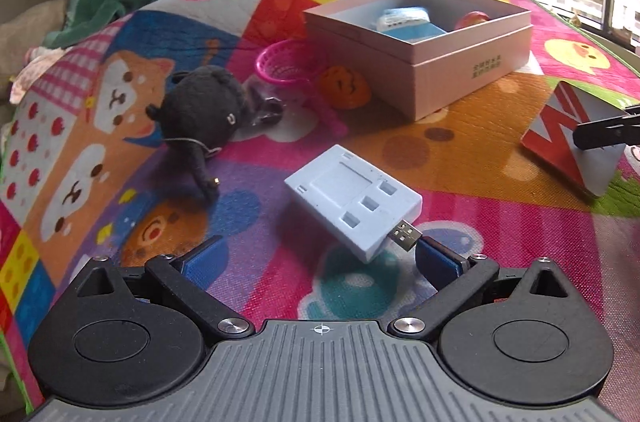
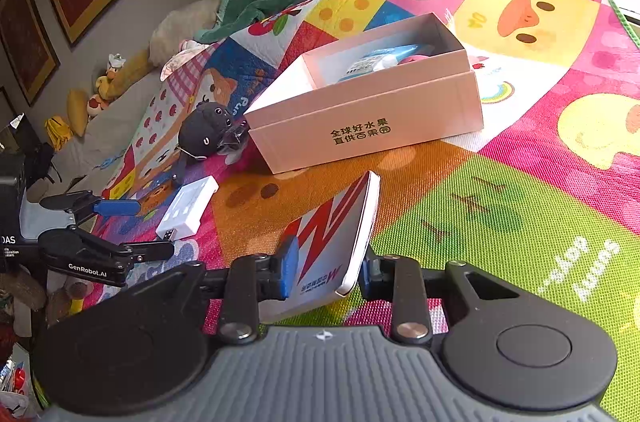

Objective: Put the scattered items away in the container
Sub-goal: 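Grasp the white plastic tray with the left gripper and lift it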

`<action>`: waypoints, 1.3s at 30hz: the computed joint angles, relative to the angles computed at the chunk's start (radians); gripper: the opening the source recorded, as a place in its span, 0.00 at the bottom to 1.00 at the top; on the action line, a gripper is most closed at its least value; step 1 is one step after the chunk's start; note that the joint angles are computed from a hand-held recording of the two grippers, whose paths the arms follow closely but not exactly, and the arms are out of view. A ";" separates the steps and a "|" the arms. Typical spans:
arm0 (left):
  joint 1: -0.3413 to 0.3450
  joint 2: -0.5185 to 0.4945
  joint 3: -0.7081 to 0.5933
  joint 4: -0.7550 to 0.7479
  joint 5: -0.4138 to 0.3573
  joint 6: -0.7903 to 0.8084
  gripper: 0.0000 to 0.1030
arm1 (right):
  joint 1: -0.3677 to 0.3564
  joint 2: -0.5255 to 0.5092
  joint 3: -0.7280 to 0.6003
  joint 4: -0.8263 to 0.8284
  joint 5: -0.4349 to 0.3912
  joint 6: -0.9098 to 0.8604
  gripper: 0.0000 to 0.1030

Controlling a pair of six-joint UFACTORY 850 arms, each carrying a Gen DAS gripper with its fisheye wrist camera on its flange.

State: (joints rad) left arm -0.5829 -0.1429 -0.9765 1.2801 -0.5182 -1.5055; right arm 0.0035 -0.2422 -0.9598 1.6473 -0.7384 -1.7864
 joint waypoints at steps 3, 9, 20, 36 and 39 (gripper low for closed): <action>0.031 0.047 0.036 -0.055 0.138 0.013 0.99 | 0.000 0.000 0.000 0.001 -0.001 -0.001 0.29; 0.021 0.068 0.056 0.043 0.275 -0.169 1.00 | -0.001 0.000 0.001 0.002 -0.003 -0.001 0.29; -0.002 -0.124 -0.135 0.001 0.037 -0.202 1.00 | 0.006 0.006 0.006 0.013 0.015 -0.014 0.29; 0.003 -0.124 -0.128 0.058 0.066 -0.262 0.56 | 0.020 0.042 0.000 -0.029 0.025 -0.024 0.16; -0.003 -0.104 -0.102 0.101 0.091 -0.290 0.51 | 0.021 0.063 0.012 -0.016 0.041 -0.047 0.15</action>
